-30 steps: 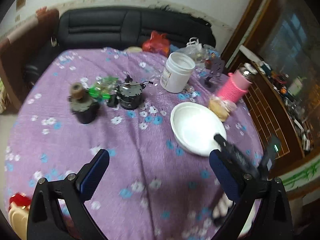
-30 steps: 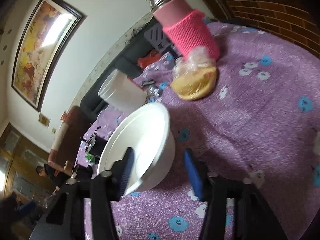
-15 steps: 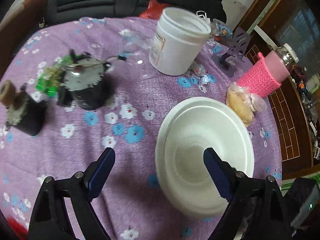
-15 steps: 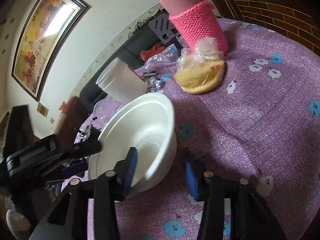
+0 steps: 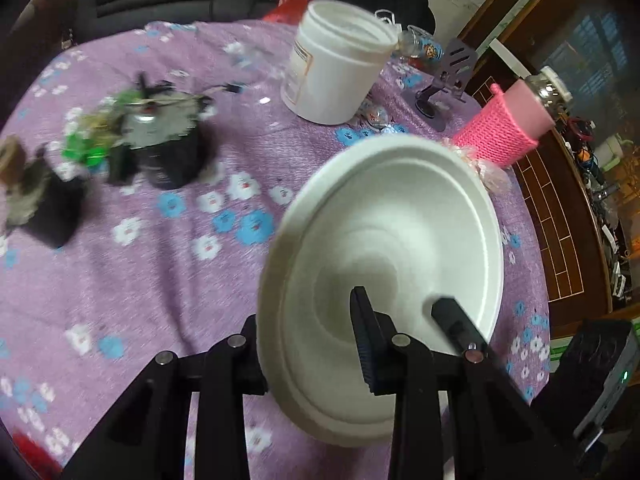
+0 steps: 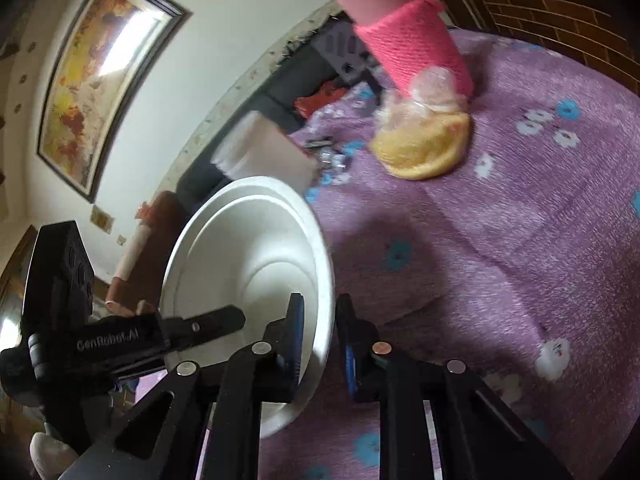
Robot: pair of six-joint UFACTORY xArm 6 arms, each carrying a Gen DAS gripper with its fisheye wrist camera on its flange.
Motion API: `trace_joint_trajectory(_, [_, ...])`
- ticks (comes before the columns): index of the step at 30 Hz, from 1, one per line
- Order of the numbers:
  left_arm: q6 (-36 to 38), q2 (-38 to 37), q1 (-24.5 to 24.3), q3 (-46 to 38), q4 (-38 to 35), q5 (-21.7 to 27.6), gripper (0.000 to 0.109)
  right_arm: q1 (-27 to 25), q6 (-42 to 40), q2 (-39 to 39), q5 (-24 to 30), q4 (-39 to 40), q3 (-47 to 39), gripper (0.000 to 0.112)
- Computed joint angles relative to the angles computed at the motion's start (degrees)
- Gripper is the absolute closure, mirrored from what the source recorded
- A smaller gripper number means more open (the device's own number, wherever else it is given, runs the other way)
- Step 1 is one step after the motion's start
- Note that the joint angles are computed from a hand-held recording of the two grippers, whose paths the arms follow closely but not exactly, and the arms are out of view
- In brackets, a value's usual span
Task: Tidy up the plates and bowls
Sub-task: 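Grasp the white bowl rim with the right gripper and lift, then carry the white bowl onto the cream bowls and open the right gripper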
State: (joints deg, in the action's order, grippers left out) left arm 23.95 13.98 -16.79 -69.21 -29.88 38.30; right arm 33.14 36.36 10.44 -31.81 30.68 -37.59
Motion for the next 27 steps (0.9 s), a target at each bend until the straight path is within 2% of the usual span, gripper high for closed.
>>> trace_joint_trajectory(5, [1.4,-10.78,3.66,9.49,0.0,-0.97,0.077,3.07,-3.57,-0.87,-1.74,0.29,-1.67,0.098])
trace_joint_trajectory(9, [4.17,-18.64,8.62,15.47,-2.78,1.45,0.077,7.37,-10.25,-1.19,-0.86,4.04,-4.87,0.098])
trace_joint_trajectory(11, [5.39,-22.11,11.72,17.9,-4.09,3.49,0.077,10.38,-14.55,-0.46,-0.15,7.1,-7.52,0.098])
trace_joint_trajectory(17, [11.25,-31.63,22.71,23.07,-7.41,11.18,0.077,20.4,-31.58,-1.14,2.24,22.77,-13.99,0.098])
trace_joint_trajectory(23, [20.54,-41.31,34.78,27.46,-13.36,20.05,0.077,28.08,-40.34,-1.9,1.16,32.02,-18.32,0.098])
trace_joint_trajectory(27, [26.85,-46.81,43.13,30.08,-15.96,24.52,0.077,31.29,-42.45,-0.63,1.78,34.79,-21.36,0.098])
